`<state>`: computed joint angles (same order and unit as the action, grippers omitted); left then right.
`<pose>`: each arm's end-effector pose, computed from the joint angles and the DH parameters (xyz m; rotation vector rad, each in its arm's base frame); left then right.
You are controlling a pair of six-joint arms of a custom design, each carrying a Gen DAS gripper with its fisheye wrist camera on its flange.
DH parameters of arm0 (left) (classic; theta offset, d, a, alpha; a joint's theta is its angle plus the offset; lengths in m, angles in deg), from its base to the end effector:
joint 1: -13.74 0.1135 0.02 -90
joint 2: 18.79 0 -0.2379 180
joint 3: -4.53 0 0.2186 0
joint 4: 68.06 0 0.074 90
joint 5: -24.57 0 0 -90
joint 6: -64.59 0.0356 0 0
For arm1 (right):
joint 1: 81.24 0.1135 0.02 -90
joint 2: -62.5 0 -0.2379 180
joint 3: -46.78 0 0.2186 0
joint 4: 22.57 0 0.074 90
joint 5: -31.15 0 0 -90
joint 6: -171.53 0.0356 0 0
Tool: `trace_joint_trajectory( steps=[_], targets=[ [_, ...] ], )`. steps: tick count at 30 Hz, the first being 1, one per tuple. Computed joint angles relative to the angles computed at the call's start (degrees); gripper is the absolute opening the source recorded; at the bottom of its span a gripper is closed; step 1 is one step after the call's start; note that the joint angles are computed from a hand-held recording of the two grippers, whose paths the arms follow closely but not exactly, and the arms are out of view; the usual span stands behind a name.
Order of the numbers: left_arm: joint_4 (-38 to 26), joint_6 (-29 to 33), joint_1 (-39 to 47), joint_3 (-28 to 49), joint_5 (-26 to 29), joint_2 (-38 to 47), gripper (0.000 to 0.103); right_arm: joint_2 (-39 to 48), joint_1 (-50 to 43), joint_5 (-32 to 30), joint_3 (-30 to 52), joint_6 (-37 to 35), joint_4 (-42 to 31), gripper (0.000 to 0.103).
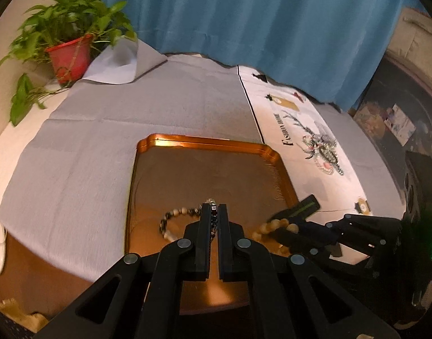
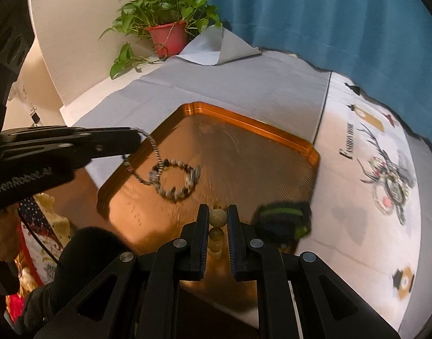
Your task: Organize jewelry
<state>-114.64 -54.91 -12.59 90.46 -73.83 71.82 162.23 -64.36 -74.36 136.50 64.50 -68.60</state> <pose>0.2790 -0.1323 0.2484 -0.1319 2.4646 -0.2460 0.3187 0.1067 0.2202 -0.8380 2.3882 0.3434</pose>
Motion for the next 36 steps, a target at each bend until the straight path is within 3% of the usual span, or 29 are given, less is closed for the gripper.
trace_joint_trajectory(
  steps=[2, 3, 4, 6, 10, 16, 20, 29, 36],
  targets=[
    [-2.0, 2.1, 0.5, 2.8, -0.1, 3.8, 0.017, 2.3, 0.6, 1.2, 1.7, 0.4, -0.1, 0.016],
    [-4.3, 2.1, 0.3, 4.7, -1.4, 5.8, 0.044, 3.4, 1.0, 3.0, 2.5, 0.7, -0.6, 0.02],
    [-5.9, 1.2, -0.2, 5.6, -3.3, 6.9, 0.076, 3.9, 1.1, 4.1, 3.0, 0.9, -1.2, 0.035],
    [-3.7, -0.3, -1.3, 2.3, -6.6, 5.3, 0.087, 3.6, 0.5, 2.9, 2.1, 0.6, -1.8, 0.055],
    [-5.7, -3.6, -3.3, -1.6, -8.9, 2.9, 0.088, -2.3, -0.2, 3.0, -4.5, -1.5, -0.5, 0.067],
    [-12.5, -16.0, -11.9, -7.0, -14.8, -6.4, 0.088, -16.3, -3.1, 0.0, -15.2, -5.1, -2.8, 0.068],
    [-19.5, -28.2, -22.7, -7.1, -20.7, -10.9, 0.088, -25.1, -6.5, -1.9, -19.5, -5.7, -7.3, 0.068],
    [-32.3, -47.7, -40.9, 0.4, -26.7, -6.3, 0.089, -46.1, -16.9, -2.6, -27.1, -9.9, -16.9, 0.068],
    [-42.2, -57.1, -49.3, 7.9, -30.7, -1.0, 0.089, -52.6, -28.4, -8.8, -27.7, -18.2, -25.1, 0.068]
  ],
)
